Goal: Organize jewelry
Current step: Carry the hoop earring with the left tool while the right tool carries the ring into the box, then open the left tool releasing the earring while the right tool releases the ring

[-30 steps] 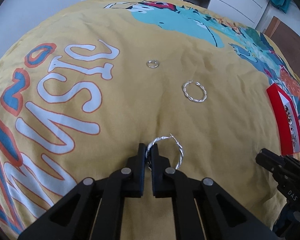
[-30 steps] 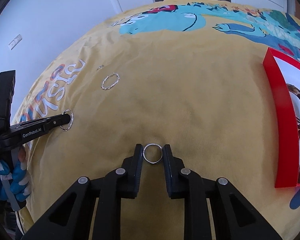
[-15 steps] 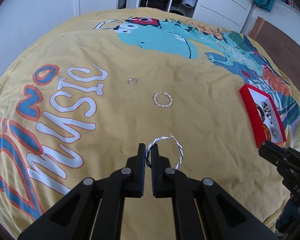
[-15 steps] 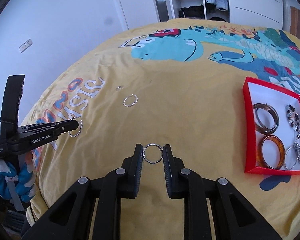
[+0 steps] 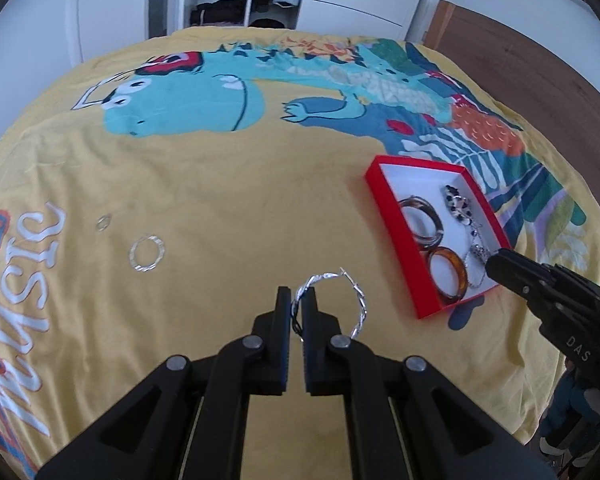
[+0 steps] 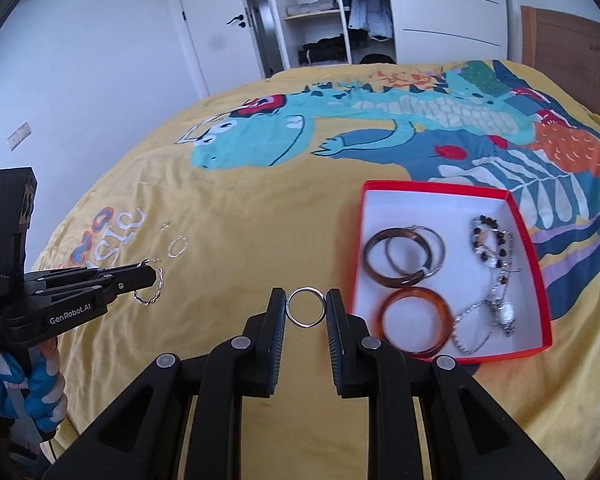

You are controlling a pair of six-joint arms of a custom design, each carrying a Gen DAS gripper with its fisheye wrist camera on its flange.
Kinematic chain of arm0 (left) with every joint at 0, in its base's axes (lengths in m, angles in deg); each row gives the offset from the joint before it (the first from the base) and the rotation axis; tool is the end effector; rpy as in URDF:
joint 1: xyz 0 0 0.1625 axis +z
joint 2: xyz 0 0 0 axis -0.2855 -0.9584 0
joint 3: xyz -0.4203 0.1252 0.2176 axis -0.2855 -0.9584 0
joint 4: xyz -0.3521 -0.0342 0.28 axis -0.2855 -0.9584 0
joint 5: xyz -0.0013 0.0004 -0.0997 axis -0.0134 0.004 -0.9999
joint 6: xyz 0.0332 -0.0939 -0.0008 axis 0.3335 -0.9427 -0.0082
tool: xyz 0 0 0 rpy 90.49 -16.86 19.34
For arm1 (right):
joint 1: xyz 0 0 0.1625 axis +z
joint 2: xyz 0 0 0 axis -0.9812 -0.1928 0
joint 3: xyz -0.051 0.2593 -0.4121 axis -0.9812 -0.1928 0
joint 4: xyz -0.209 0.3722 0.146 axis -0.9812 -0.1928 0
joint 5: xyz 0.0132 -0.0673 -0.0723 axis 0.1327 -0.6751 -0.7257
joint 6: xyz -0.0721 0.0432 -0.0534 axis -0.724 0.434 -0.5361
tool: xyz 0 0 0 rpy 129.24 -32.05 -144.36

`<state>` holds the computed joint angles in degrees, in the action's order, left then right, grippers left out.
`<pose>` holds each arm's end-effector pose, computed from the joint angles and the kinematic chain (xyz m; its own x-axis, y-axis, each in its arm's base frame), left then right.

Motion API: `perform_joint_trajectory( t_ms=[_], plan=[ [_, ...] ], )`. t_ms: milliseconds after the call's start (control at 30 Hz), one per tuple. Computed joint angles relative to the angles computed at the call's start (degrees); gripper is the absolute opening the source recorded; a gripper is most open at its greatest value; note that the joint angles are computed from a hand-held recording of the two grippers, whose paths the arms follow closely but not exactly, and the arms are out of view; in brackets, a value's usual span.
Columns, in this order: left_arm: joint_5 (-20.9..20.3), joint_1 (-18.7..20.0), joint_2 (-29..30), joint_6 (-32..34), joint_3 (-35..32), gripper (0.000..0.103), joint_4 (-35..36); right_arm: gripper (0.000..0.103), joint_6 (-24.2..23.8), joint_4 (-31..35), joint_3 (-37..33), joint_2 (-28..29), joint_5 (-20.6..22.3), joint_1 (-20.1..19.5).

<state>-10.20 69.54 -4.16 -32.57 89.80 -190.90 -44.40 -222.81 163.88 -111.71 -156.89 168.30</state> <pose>-0.3456 -0.7934 0.0643 -0.8187 0.0737 -0.5695 0.3792 0.8141 -0.4397 0.0984 -0.7875 0.3135 -0.7805 -0.3303 0.5307 -0.5606 0.7455 -0.3605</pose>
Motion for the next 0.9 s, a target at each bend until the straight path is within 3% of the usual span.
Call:
perform_joint_trajectory(
  t_ms=[267, 500, 667, 900],
  plan=[
    [-4.9, 0.0, 14.0, 6.9, -22.0, 0.004, 7.2, 0.02, -0.4, 4.3, -11.6, 4.3, -2.8, -4.2],
    [-5.8, 0.2, 24.4, 9.4, -38.3, 0.004, 16.7, 0.02, -1.2, 11.8, -22.3, 9.3, -4.8, -6.5],
    [-5.2, 0.6, 27.4, 9.4, -42.5, 0.004, 20.3, 0.02, -2.2, 15.1, -25.2, 11.1, -6.2, -7.2],
    [-3.9, 0.4, 27.7, 10.1, -41.4, 0.004, 20.3, 0.02, -3.1, 15.7, -25.3, 11.8, -7.3, -7.9]
  ],
)
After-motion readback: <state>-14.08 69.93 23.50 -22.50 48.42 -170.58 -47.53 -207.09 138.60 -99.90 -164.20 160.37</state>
